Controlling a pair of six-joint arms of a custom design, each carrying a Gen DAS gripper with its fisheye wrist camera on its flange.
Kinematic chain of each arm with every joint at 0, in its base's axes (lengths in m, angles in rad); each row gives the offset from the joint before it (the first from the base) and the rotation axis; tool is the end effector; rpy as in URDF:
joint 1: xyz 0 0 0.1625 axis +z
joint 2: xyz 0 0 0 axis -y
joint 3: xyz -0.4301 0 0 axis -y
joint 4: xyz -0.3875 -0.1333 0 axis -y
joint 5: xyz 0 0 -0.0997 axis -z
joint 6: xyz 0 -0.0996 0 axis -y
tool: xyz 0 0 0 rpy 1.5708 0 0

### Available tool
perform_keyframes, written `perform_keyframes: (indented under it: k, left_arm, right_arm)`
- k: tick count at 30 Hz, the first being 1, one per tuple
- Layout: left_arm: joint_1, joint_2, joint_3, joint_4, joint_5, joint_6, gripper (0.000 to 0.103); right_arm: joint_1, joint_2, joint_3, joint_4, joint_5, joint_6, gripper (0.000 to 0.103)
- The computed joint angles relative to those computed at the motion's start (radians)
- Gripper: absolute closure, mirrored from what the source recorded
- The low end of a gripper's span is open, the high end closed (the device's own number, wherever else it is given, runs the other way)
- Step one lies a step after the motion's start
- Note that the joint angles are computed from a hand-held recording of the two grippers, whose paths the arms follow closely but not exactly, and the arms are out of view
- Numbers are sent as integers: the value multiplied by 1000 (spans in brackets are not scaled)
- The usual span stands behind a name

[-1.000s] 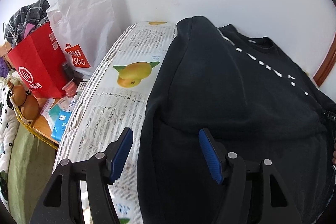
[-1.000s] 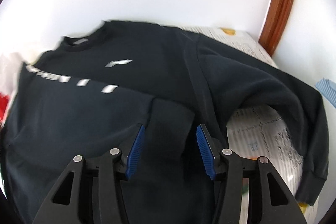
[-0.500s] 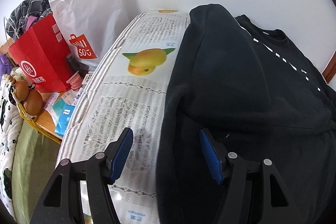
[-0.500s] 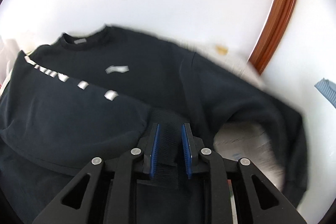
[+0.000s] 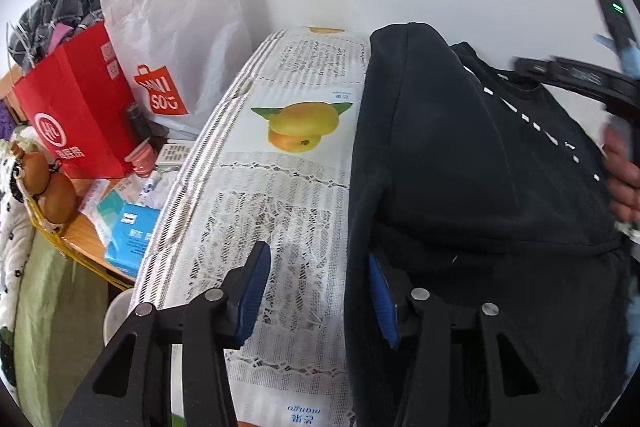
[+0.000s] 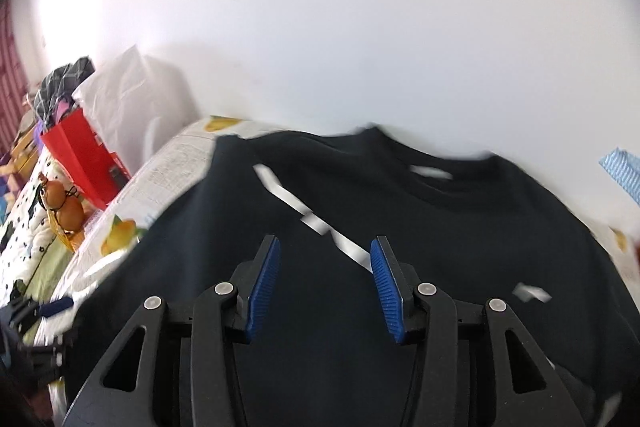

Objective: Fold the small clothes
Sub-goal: 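Move the right gripper to the other sleeve's cuff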

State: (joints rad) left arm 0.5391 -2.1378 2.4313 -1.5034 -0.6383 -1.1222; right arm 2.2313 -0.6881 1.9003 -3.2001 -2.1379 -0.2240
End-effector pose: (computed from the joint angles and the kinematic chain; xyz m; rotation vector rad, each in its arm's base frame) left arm -0.0726 -0.2920 0.3225 0.1058 2.2825 -0.8115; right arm 0.4271 -0.4197 0.0364 0.9649 -2.4111 0.6991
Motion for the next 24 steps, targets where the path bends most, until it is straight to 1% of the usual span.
perform_keyframes:
  k: [2,5,8,10,13,16,17,18,20,21,22,24]
  left_arm:
    - [24,5,8,-75,-6,62,60]
    - [49,30,15,-139,-5,121,64]
    - [69,49,21,-214,-13,179,66]
    - [76,69,20,-239,-8,200,67]
    - [83,92,21,-270,-2,234,71]
    - [90,87,31,-328,-12,275,80]
    - [94,81,36,-352,-20,291,91]
    - [97,76,40,-370,-29,303,96]
    - [95,62,46,-377,-32,302,96]
    - [91,58,46,-368,-27,300,97]
    - [88,55,46,-359,-21,297,97]
    - [83,46,47,-344,-10,285,97]
  right_arm:
    - [3,54,-72,35,33,-16,56]
    - [4,132,-183,80,64,-45,56]
    - [8,194,-279,120,71,-66,56]
    - [5,233,-327,127,67,-79,56]
    - [-4,282,-403,167,72,-79,56]
    - [-14,317,-455,185,77,-110,57]
    - [-16,329,-471,191,78,-118,60]
    - [-20,340,-494,216,85,-121,72]
    - [-32,347,-527,297,135,-119,92]
    - [-36,351,-538,313,156,-127,93]
    - [-39,355,-540,288,170,-136,94]
    - [-53,353,-532,225,232,-126,95]
